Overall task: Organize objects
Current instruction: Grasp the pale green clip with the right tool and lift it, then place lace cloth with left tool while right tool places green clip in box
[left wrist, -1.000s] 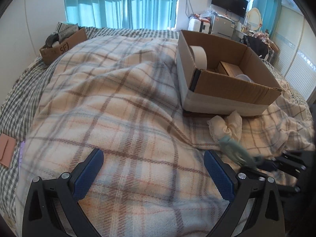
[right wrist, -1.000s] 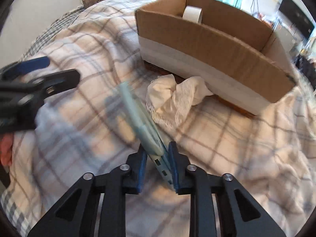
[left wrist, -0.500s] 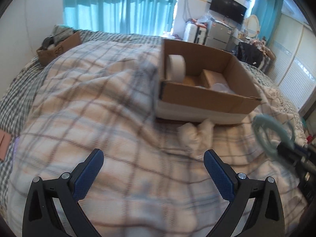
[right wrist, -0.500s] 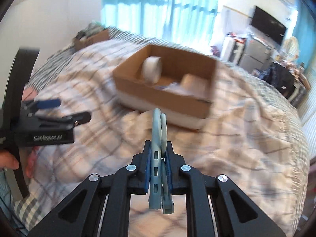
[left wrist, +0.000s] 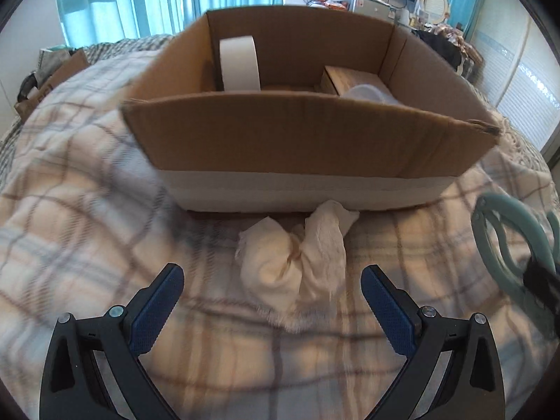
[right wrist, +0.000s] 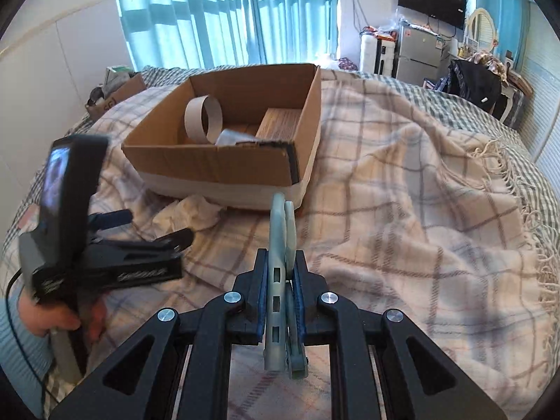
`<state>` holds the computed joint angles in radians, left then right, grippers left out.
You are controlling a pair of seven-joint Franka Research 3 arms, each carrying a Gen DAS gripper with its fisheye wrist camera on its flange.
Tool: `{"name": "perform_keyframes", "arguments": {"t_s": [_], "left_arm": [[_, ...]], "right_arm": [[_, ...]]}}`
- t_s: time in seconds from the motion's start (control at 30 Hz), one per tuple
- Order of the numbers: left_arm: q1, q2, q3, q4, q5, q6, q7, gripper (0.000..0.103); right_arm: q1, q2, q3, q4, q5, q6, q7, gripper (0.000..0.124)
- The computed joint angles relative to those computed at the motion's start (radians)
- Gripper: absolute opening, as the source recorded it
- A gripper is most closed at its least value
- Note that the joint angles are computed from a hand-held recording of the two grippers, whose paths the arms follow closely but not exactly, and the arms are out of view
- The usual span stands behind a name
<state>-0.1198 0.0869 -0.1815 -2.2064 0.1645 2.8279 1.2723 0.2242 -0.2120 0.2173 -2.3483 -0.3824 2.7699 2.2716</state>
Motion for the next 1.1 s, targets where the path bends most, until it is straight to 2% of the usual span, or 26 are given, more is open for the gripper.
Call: {"name": "perform_keyframes", "arguments": {"t_s": [0.1,0.13,0.17,0.2,0.23,0.27,0.37,0.47,0.57,0.63,0.7,0.87,1.1], "left_arm": [[0.008,0.032,-0.011,0.022,-0.043,-0.004,0.037,0.098],[0.012,0.035,-0.017,0.021,-0.059,-0.001,0.057,0.088],[0.021,0.034,-0.031,0.016,-0.104,0.000,0.106,0.072],[0.027,0.033,-0.039,0.014,-0.140,-0.003,0.142,0.064],[0.033,0.028,-0.047,0.009,-0.177,-0.008,0.179,0.050],[0.039,0.015,-0.057,-0.004,-0.224,-0.007,0.229,0.040],[0.032,-0.038,-0.058,-0.056,-0.311,0.016,0.322,0.026],[0.001,-0.131,-0.037,-0.134,-0.419,0.033,0.431,0.022],[-0.058,-0.229,0.015,-0.205,-0.528,0.048,0.525,0.021],[-0.097,-0.285,0.047,-0.247,-0.551,0.061,0.549,0.021],[-0.129,-0.357,0.082,-0.291,-0.555,0.069,0.565,0.021],[-0.194,-0.445,0.169,-0.306,-0.537,0.085,0.567,0.021],[-0.250,-0.512,0.238,-0.275,-0.482,0.121,0.551,0.021]], "right_arm": [[0.004,0.010,-0.004,-0.001,0.005,-0.002,-0.008,0.012],[0.002,0.012,-0.005,-0.004,0.003,0.002,-0.005,0.012],[0.005,0.014,-0.006,-0.005,0.006,0.001,-0.006,0.012],[0.005,0.014,-0.007,-0.006,0.005,0.002,-0.006,0.012],[0.003,0.013,-0.004,-0.006,-0.004,-0.001,0.002,0.012],[0.000,0.009,0.001,-0.008,-0.017,-0.004,0.014,0.012],[-0.003,-0.004,0.010,-0.014,-0.043,0.001,0.038,0.012],[-0.003,-0.029,0.023,-0.022,-0.057,0.004,0.055,0.012],[-0.014,-0.064,0.051,-0.024,-0.085,-0.010,0.092,0.012],[-0.019,-0.089,0.070,-0.024,-0.099,-0.020,0.117,0.012],[-0.018,-0.117,0.087,-0.028,-0.103,-0.027,0.131,0.012],[-0.034,-0.182,0.136,-0.016,-0.127,-0.054,0.168,0.012],[-0.065,-0.211,0.183,0.059,-0.176,-0.093,0.171,0.012]]}}
